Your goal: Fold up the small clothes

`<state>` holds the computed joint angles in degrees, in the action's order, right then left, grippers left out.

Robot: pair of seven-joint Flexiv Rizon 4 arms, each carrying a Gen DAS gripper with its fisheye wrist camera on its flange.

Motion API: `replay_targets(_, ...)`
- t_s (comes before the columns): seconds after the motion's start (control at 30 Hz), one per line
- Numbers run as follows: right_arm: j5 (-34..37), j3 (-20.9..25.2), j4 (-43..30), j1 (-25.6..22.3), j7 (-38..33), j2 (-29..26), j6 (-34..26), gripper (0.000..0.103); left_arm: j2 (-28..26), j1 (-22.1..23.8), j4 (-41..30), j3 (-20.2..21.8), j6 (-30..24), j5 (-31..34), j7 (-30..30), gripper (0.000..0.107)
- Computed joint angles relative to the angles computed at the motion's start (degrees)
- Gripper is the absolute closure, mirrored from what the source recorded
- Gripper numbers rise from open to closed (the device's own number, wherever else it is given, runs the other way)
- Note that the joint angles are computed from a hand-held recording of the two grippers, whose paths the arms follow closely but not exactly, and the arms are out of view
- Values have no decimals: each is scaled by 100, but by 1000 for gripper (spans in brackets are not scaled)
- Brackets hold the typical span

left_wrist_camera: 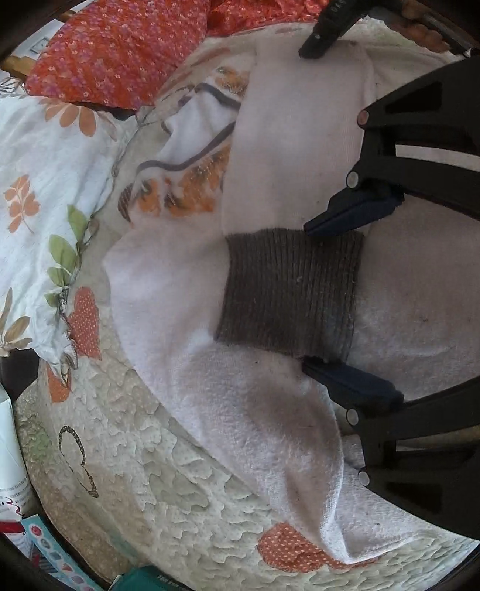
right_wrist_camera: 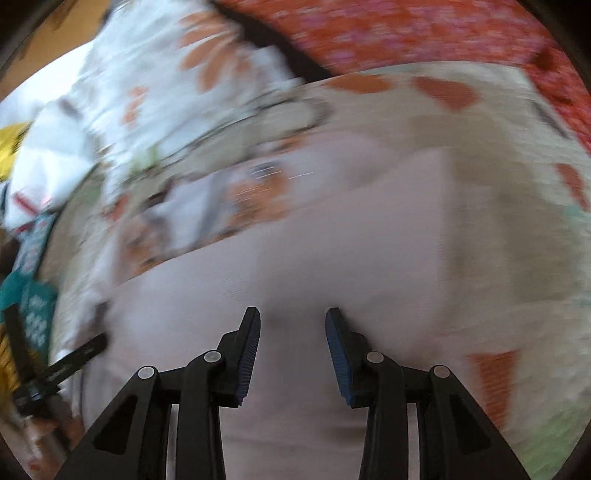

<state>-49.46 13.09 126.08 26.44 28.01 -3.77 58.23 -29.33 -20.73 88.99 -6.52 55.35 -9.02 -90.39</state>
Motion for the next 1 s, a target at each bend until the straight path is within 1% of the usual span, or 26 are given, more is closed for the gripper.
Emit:
replay_targets(0.07,-503,-150,392,-230,615,182,720,82,21,-54,-34,55,-90,123,-10,41)
replay_targets(0.1,-642,-178,511,-325,863,250,920,83,53,-79,-63,96,-220,201,-22,41)
replay_targets(0.13,-640,-148,512,-356,879,270,895,83,73,-67,-88,104,-331,218,-23,41)
replay_targets(0.17,-498,-82,439,-335,728,268,718,82,79,-22,-138,91,-469,176,-11,41)
replay_targets(0.23,-19,88,101,-165,122,190,32,79,191,128,-69,50,-662,-50,-44,40)
replay_targets(0.27,112,141,-77,-71,-127,138,-287,71,236,79,-125,199,-819,95,-286,40)
replay_targets(0.3,171,191,-254,42,-307,79,-575,68,301,58,-145,341,-920,262,-511,40)
replay_targets(0.33,141,200,-387,127,-422,6,-721,64,414,191,6,329,-809,157,-532,40)
replay_targets(0.37,92,198,-484,202,-480,-63,-784,64,491,352,150,240,-712,-70,-458,40)
replay_targets(0.4,40,192,-667,293,-652,-184,-817,64,623,626,420,69,-548,-574,-264,40)
replay_targets(0.43,-3,173,-728,352,-719,-238,-807,64,720,785,598,-18,-451,-907,-140,40)
replay_targets(0.47,-51,168,-955,463,-928,-401,-833,64,857,950,819,-76,-325,-1256,0,40)
replay_targets(0.5,-94,153,-1152,571,-1134,-560,-812,64,971,1044,975,-66,-208,-1449,81,40)
replay_targets(0.53,-105,131,-1301,665,-1304,-681,-780,63,1057,1075,1050,11,-142,-1462,45,39)
replay_targets(0.6,-40,110,-1833,929,-1941,-1102,-699,61,1253,1094,1192,270,87,-1235,-248,39)
replay_targets(0.63,35,109,-2180,1086,-2374,-1375,-665,60,1353,1141,1291,379,235,-1152,-375,39)
replay_targets(0.67,93,173,-2427,1156,-2666,-1569,-694,59,1434,1189,1364,461,346,-1078,-500,38)
replay_targets(0.7,231,144,-2861,1386,-3238,-1892,-695,59,1558,1252,1484,594,502,-959,-682,37)
replay_targets(0.8,444,170,-3792,1819,-4321,-2561,-856,59,1755,1423,1659,843,732,-540,-1144,36)
replay_targets(0.83,509,204,-4160,1975,-4768,-2811,-909,59,1826,1495,1728,897,781,-446,-1251,36)
replay_targets(0.87,577,204,-4358,2087,-5012,-2939,-926,59,1862,1571,1781,916,831,-403,-1311,36)
replay_targets(0.93,809,336,-4956,2285,-5784,-3353,-855,59,1940,1713,1889,941,892,-378,-1408,35)
replay_targets(1.0,971,415,-5419,2496,-6437,-3654,-909,59,2004,1876,2040,889,958,-602,-1282,35)
